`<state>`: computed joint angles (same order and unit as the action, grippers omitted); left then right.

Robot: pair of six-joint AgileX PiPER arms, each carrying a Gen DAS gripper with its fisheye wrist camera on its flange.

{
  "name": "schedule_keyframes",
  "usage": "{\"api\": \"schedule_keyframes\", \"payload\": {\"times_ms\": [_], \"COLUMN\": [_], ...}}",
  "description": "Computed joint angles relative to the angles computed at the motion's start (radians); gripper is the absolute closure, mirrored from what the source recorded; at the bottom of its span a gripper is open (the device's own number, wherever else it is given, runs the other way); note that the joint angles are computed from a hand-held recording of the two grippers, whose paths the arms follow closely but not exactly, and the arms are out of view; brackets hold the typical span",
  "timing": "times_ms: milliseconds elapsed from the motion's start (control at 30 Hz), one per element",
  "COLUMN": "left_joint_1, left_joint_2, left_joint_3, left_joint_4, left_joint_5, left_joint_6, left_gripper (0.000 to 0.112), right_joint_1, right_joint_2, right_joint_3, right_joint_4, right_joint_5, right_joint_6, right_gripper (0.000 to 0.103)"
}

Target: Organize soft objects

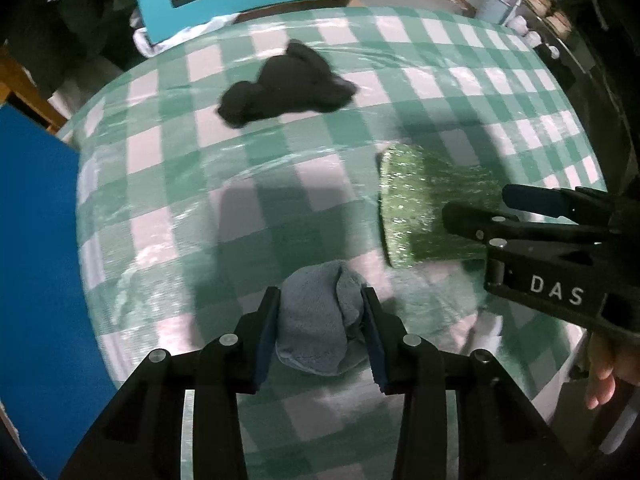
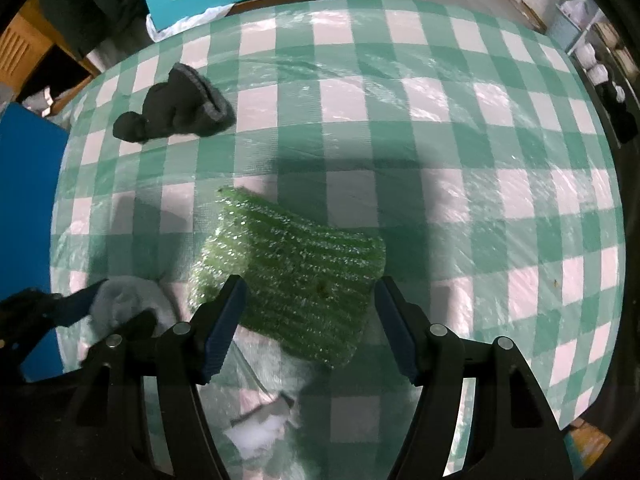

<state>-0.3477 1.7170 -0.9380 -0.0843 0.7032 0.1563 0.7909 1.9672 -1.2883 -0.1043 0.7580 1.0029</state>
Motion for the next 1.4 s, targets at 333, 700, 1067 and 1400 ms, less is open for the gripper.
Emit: {"api": "schedule_keyframes", "payload": {"times_ms": [333,700,1067,1400], "left_joint_1": [0.064,0.083,0.105,0.127], "left_joint_2": [-0.001,0.012,-0.059,-0.165], "left_joint_3": [0.001,-0.017,0.018,0.039], "left_joint_4": [0.027,0.017,0.020,0.044], "left_joint_5": [-0.011,0.000,0.014,0.044], "left_joint_6": [0.014,0.030,0.041,0.043], "left_gripper": [0.072,0.072,0.072,0.073], "right_joint_1": [0.032,0.076,0.093,0.135], "right_joint_2": [0.127,0.113,0.105,0.026], "right_joint_3": [-0.147,-0.129,-0.159,-0.181], "right_joint_4": [-0.049,-0.065,-0.044,-0.098], "right_joint_5": [0.094,0.064,0.055,0.100], "right_joint_6": [0.021,0.047,0.033,0.070], "right_gripper": [0.035,0.071,0.090,0.090]}}
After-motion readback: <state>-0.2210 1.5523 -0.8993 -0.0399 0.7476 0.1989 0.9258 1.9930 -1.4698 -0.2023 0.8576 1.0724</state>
